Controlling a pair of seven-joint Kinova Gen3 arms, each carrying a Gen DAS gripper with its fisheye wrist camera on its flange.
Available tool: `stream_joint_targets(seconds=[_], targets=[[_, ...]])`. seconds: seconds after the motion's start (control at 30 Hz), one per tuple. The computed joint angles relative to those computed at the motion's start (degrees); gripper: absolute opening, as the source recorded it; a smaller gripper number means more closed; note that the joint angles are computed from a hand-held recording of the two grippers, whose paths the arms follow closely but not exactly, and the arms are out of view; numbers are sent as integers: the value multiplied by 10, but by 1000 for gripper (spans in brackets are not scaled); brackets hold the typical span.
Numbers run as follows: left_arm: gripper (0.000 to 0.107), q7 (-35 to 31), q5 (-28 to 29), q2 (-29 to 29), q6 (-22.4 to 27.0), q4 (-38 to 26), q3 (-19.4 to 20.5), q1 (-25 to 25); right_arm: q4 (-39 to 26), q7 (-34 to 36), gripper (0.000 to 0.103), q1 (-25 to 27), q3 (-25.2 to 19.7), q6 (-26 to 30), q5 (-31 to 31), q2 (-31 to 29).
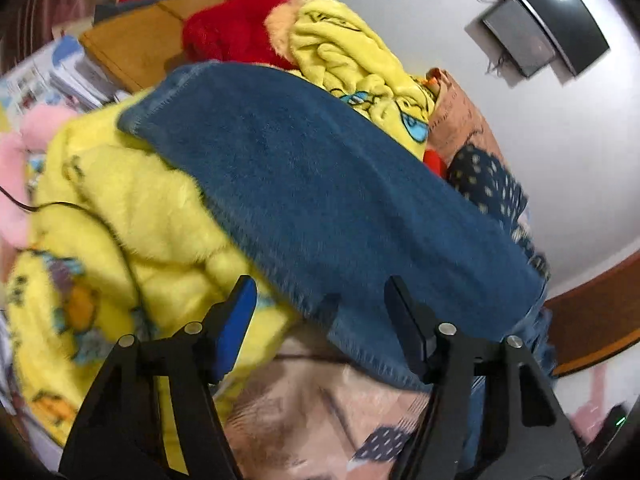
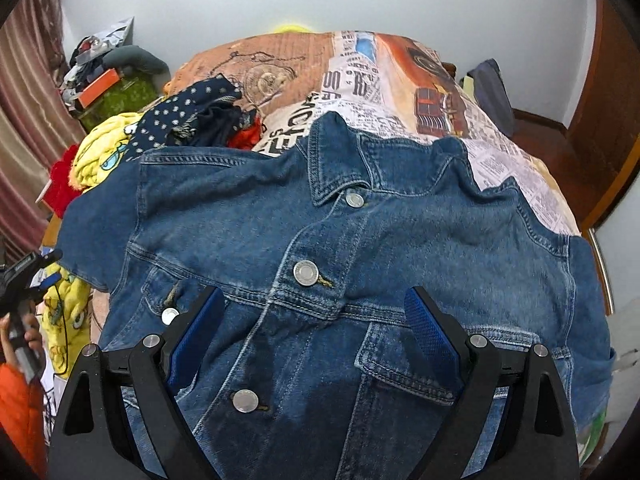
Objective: Fold large clothes
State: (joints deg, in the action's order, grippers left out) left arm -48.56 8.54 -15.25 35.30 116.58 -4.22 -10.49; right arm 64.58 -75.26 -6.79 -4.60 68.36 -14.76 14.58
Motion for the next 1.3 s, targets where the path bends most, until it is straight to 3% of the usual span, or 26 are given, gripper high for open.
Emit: stream_joint_targets(seconds=[0.1,0.17,0.23,0.37,0.47,0.63,0.73,0.87,0.93,1.07,1.23,1.3], targets=[[60,-14,28,24,-17,3,-51,34,-6,-10,90,-4,1,5,6,6],[55,23,1,41,-13,-6,-83,75,-9,-12,90,-3,1,8,5,7],[53,70,-42,53,-5,-12,-81,89,-10,-13,90,-2,1,9,4,7],[25,163,-135,62,27,-35,16,29,-8,-15,90,1,1,8,0,5],[11,206,-205,60,96,-80,95,-15,-5,-13,90,4,1,3,-4,0],[9,268,-322,34,181,-165,228,-72,-2,-3,90,17,2,-4,-21,-12],[7,265,-392,47,226,-243,308,-86,2,4,90,26,4,-8,-32,-20],[5,256,-485,86,264,-332,400,-72,6,23,90,46,8,-9,-58,-28],[5,243,-531,112,277,-372,425,-35,6,29,90,53,12,-8,-65,-30],[4,211,-580,171,262,-436,421,71,6,44,90,72,17,-7,-82,-35],[4,107,-526,248,258,-508,352,203,9,65,90,94,25,-5,-98,-39],[4,60,-488,281,268,-531,338,234,11,73,90,101,27,-3,-104,-39]])
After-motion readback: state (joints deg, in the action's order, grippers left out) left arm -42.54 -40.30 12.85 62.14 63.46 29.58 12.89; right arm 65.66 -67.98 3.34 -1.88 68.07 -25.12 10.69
